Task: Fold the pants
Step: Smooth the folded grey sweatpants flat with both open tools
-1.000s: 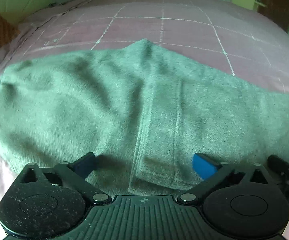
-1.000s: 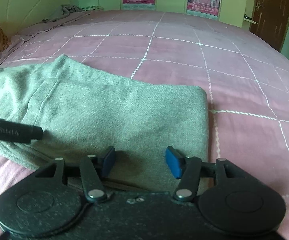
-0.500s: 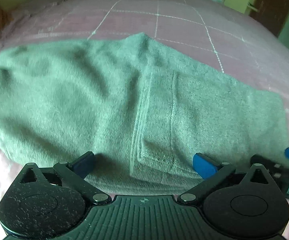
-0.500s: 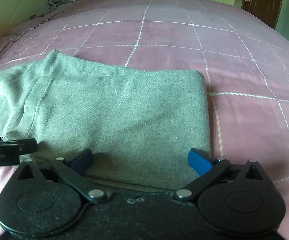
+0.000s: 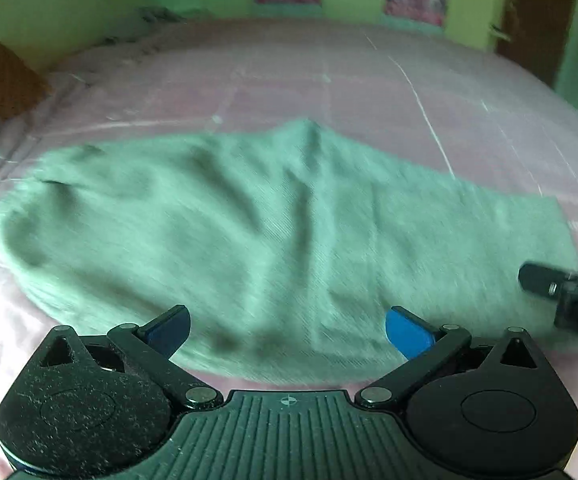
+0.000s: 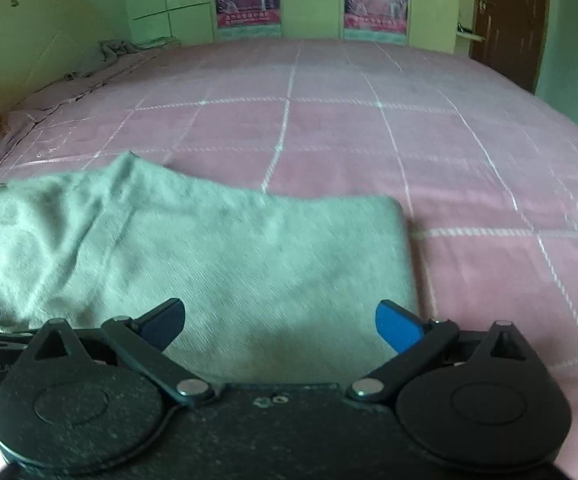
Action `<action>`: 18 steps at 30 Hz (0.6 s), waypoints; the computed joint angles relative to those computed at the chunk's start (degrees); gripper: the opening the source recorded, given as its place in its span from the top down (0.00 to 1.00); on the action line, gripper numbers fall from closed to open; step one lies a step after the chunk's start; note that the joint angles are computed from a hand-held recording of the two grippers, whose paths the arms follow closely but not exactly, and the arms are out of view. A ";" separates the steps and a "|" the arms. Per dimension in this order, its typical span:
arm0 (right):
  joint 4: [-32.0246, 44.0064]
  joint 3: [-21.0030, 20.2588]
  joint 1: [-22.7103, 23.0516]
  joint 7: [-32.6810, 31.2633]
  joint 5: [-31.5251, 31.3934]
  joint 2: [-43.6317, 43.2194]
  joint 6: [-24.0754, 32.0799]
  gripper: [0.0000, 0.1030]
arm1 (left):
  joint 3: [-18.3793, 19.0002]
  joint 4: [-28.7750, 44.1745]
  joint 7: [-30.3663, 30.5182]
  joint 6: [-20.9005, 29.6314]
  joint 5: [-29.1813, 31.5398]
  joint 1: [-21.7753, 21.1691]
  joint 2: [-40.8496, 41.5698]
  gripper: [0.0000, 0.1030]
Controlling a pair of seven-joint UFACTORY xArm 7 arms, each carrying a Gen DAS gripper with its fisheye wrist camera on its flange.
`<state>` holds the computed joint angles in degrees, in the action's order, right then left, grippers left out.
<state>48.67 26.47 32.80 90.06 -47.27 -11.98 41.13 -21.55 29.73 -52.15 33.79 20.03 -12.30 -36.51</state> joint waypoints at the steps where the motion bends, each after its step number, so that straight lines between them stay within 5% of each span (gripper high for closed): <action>1: 1.07 0.30 -0.15 0.01 -0.92 0.76 0.50 0.03 | 0.44 0.19 -0.16 0.86 -0.29 0.34 -0.08 0.00; 3: 2.10 -0.06 0.09 -0.63 -1.25 2.16 -0.04 0.05 | 3.19 0.37 1.46 1.98 -2.74 -0.48 1.18 0.00; 6: 3.83 -1.71 1.66 -5.79 3.34 6.23 -1.08 0.25 | 5.38 0.13 3.36 2.95 -5.10 -0.84 1.96 0.00; 14: 4.78 -2.98 4.18 -4.82 2.44 6.66 -0.47 0.16 | 6.10 -1.76 3.29 3.52 -4.45 3.72 -3.39 0.00; 18: 5.84 -3.35 4.64 -4.08 2.31 8.08 -1.85 0.16 | 9.67 -2.28 5.36 5.38 -6.51 5.20 -4.19 0.00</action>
<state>54.51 23.12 37.44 85.98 -44.95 -3.90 39.28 -11.89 27.45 -46.79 39.17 13.52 -7.10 -40.70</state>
